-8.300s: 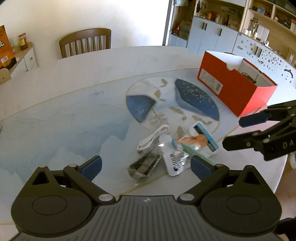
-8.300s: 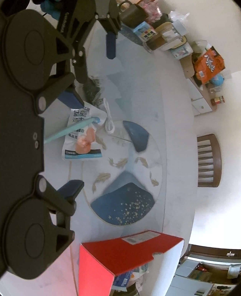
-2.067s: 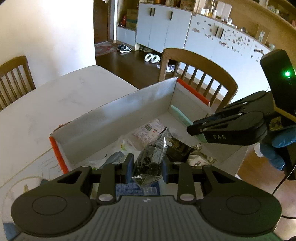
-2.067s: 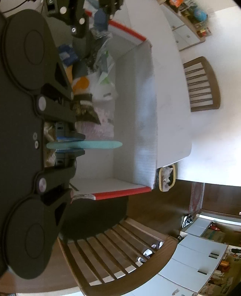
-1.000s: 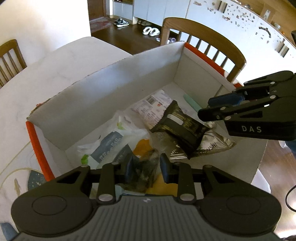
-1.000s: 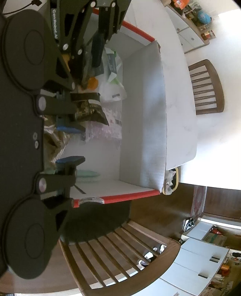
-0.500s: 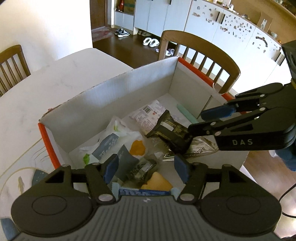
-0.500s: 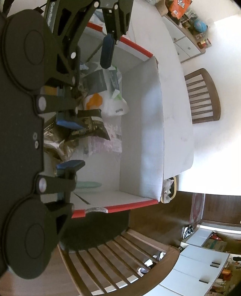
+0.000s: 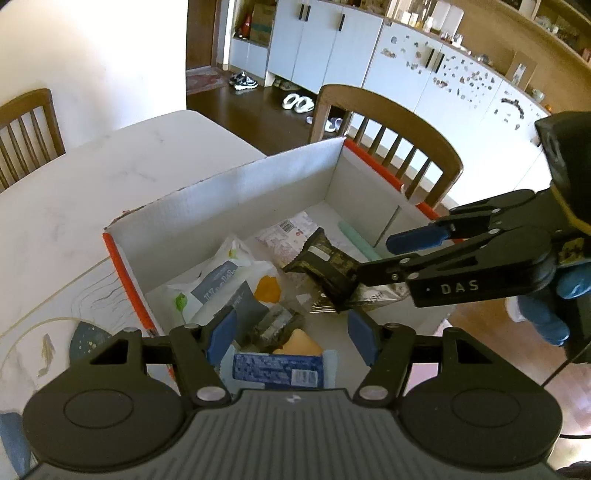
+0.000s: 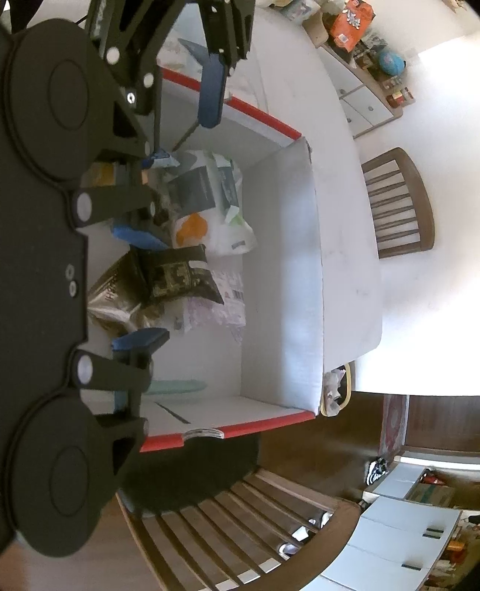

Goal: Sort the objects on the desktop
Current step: 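Withdraw both grippers from the shoebox back over the table items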

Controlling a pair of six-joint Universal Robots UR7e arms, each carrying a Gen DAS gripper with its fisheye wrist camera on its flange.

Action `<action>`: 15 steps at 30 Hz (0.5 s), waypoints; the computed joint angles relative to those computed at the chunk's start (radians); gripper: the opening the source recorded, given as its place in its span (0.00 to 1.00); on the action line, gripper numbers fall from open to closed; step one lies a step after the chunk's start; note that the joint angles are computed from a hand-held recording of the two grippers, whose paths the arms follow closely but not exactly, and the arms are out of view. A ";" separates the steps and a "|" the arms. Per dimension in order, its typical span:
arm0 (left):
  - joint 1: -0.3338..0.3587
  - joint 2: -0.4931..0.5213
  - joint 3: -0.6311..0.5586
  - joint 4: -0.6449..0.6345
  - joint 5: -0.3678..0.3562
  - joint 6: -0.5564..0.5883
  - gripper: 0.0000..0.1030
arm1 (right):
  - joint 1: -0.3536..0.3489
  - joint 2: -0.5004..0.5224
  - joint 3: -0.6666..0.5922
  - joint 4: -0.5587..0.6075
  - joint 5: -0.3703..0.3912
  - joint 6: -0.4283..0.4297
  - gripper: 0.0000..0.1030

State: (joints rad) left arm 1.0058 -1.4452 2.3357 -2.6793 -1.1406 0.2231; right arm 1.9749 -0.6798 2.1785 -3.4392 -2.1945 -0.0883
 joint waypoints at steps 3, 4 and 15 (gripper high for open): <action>-0.001 -0.029 0.012 0.005 -0.012 -0.002 0.63 | 0.009 0.000 0.005 -0.008 -0.003 0.016 0.49; -0.002 -0.039 0.016 0.007 -0.014 -0.003 0.63 | 0.011 -0.001 0.007 -0.012 -0.003 0.020 0.51; -0.004 -0.148 0.051 0.036 -0.045 0.015 0.74 | 0.060 0.017 0.015 -0.043 -0.024 0.085 0.75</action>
